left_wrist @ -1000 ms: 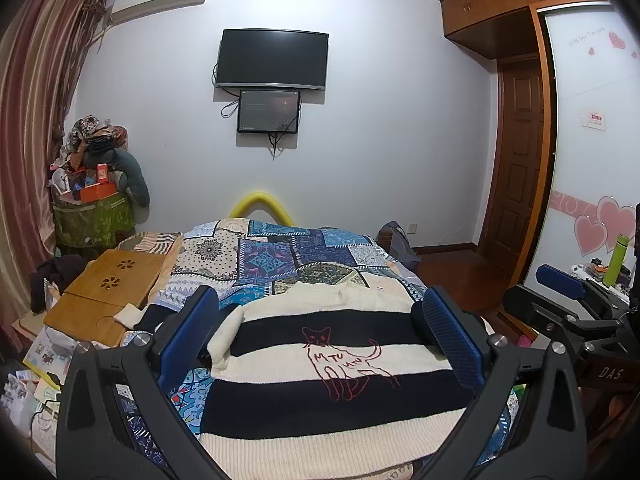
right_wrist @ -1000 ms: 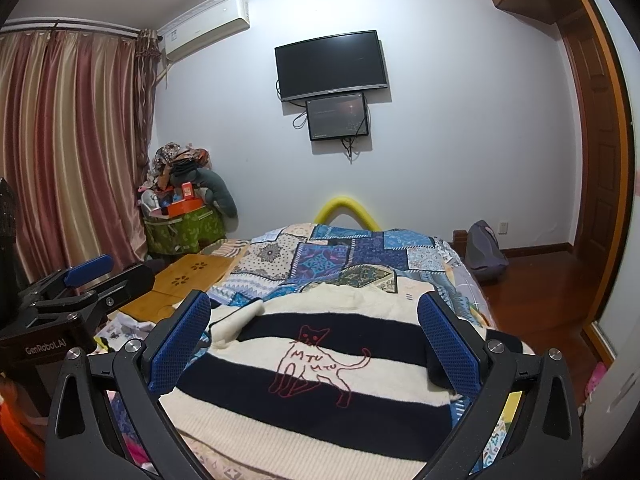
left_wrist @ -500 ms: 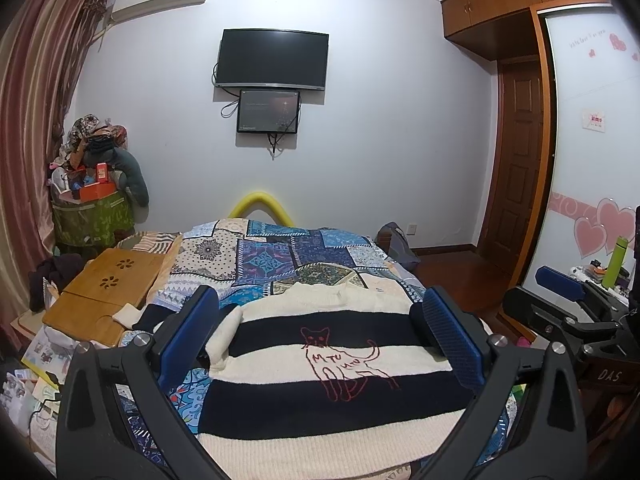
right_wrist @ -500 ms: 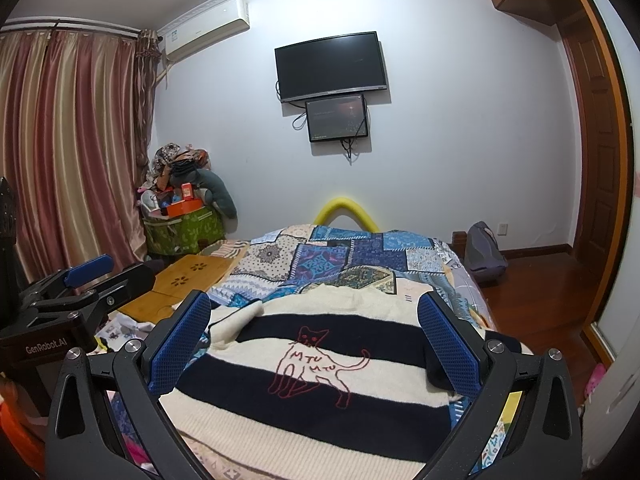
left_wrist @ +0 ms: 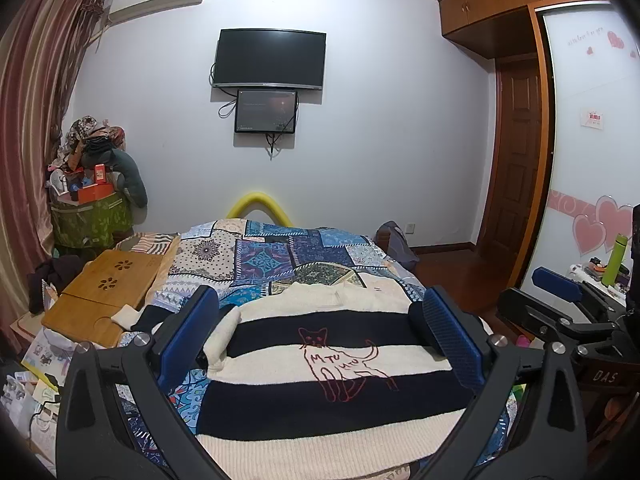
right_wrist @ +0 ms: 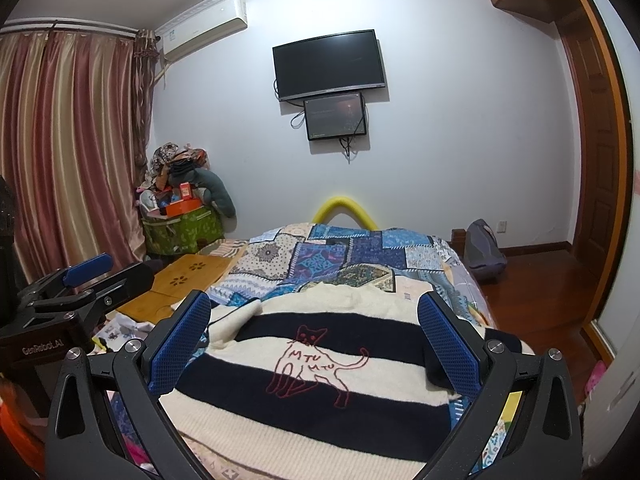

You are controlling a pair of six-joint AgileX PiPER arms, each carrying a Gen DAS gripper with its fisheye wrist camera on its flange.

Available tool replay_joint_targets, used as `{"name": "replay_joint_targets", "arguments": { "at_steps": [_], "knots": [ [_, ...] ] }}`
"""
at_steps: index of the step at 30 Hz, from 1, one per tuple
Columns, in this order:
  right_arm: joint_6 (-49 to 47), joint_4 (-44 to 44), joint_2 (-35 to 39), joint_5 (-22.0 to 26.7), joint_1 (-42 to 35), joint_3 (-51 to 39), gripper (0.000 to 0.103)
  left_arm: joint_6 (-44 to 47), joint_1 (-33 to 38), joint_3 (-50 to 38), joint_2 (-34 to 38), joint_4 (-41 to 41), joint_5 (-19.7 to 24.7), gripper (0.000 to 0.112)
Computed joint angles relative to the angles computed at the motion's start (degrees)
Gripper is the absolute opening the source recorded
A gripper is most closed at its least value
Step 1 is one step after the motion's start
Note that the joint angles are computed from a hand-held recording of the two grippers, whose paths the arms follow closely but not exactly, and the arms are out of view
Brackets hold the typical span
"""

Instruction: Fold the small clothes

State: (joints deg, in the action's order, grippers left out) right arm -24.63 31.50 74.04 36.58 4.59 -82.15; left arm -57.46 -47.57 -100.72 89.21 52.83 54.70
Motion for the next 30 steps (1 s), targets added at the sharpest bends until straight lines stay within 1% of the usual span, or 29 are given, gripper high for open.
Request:
{"name": "replay_joint_targets", "arguments": {
  "at_steps": [5,12,15,17,19,21,22,24,26,28,29,30],
  "knots": [
    [0.6,-0.4,0.5,0.0,0.2,-0.2,0.103,0.4,1.2,-0.2,0.4,-1.3,-0.3,0.103],
    [1.1,-0.9,3.1,0.1,1.4,-1.7,0.103,3.7,6.3,-1.8,2.5,-6.8,-1.6,0.103],
    [0.6,-0.7,5.9,0.2,2.0,-3.3,0.103,7.5,10.5,-3.2,4.1,-12.1,-2.3,0.103],
    [0.0,-0.7,9.1,0.6,2.4,-5.5,0.103,12.3,15.3,-4.8,5.8,-19.3,-3.2,0.103],
    [0.9,-2.4,12.1,1.1,2.9,-8.1,0.103,15.4,19.3,-5.6,7.2,-24.7,-3.8,0.101],
    [0.6,-3.2,15.7,1.6,3.2,-11.0,0.103,18.4,23.6,-7.8,10.0,-29.1,-2.9,0.099],
    [0.9,-4.0,17.5,1.9,3.4,-12.6,0.103,19.3,25.1,-8.6,11.2,-30.0,-2.4,0.099],
    [1.5,-5.4,21.9,4.1,3.3,-17.2,0.103,21.4,28.4,-11.0,14.3,-32.1,-1.0,0.098],
    [1.6,-5.5,26.8,7.4,2.9,-22.6,0.099,23.3,31.7,-14.2,18.1,-34.6,1.2,0.095],
    [2.5,-6.4,31.0,10.8,2.6,-27.9,0.09,26.4,35.5,-17.8,22.3,-38.9,3.4,0.09],
    [3.3,-7.0,34.2,13.4,2.4,-32.0,0.089,27.1,36.7,-18.1,23.3,-40.0,3.5,0.087],
    [4.0,-7.4,36.9,15.8,2.3,-35.9,0.086,27.6,38.4,-19.5,25.4,-41.2,4.6,0.083]
  ]
}}
